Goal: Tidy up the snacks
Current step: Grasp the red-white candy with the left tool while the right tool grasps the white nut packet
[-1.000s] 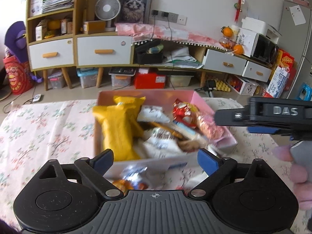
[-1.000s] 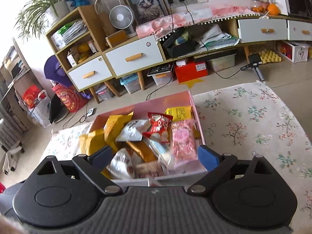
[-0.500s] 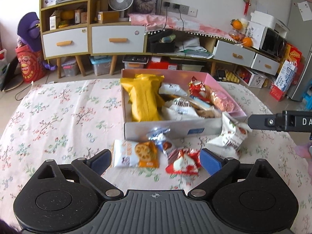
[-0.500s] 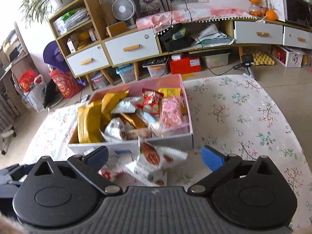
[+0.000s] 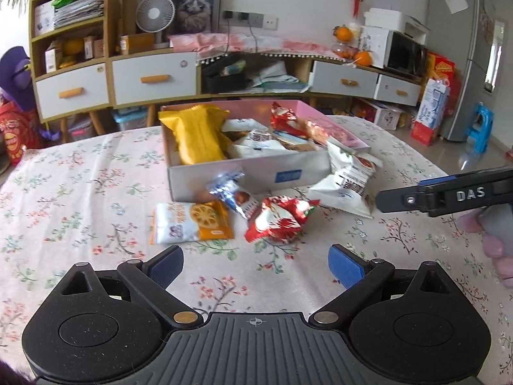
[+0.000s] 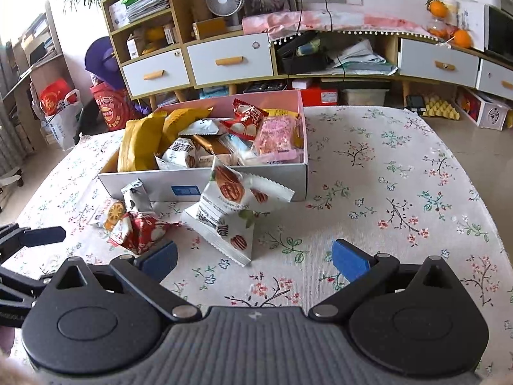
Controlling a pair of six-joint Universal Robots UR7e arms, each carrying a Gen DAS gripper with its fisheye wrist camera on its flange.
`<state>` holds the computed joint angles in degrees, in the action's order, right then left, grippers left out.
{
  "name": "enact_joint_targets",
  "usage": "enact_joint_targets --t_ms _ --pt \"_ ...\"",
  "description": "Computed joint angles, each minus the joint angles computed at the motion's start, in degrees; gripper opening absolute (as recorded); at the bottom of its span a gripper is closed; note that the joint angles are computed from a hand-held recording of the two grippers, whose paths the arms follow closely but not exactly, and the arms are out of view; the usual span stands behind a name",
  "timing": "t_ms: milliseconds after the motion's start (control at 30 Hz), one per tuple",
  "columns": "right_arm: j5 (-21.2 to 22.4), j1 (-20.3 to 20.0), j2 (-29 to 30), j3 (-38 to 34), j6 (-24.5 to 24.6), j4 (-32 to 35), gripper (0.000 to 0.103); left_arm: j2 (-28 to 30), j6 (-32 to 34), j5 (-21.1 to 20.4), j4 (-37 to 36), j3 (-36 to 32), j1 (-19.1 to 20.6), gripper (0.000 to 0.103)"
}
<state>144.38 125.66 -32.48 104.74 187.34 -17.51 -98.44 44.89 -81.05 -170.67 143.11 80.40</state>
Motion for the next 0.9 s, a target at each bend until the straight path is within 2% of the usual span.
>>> enact_joint_targets --t_ms 167,300,433,733,833,900 --pt "-0.7 -1.2 0.9 -0.1 -0.7 -1.5 0.103 3.1 1.4 -2.5 -3.8 0.2 1.1 0.098" --pt "-1.3 -1.7 1.9 -1.4 1.2 -0.5 0.102 5.5 0.5 -2.8 -5.2 -0.2 0.8 0.096" --pt "-2.9 -2.3 1.9 -2.0 2.3 -0.8 0.102 7.4 -0.7 -3.4 -7.1 -0.2 0.6 0.090" --pt "-4.5 -3.4 2.4 -3.5 4.9 -0.5 0.096 9.7 -4.9 0.4 -8.9 0.2 -2.5 0.073" --pt "-4.1 -3.4 2.3 -3.3 4.4 -1.1 0.092 10.0 -5.8 1.2 -9.8 0.5 -3.0 0.070" --pt "-3.8 -3.5 2.0 -3.2 4.6 -1.3 0.085 10.2 -6.9 2.5 -10.3 0.7 -3.7 0.067"
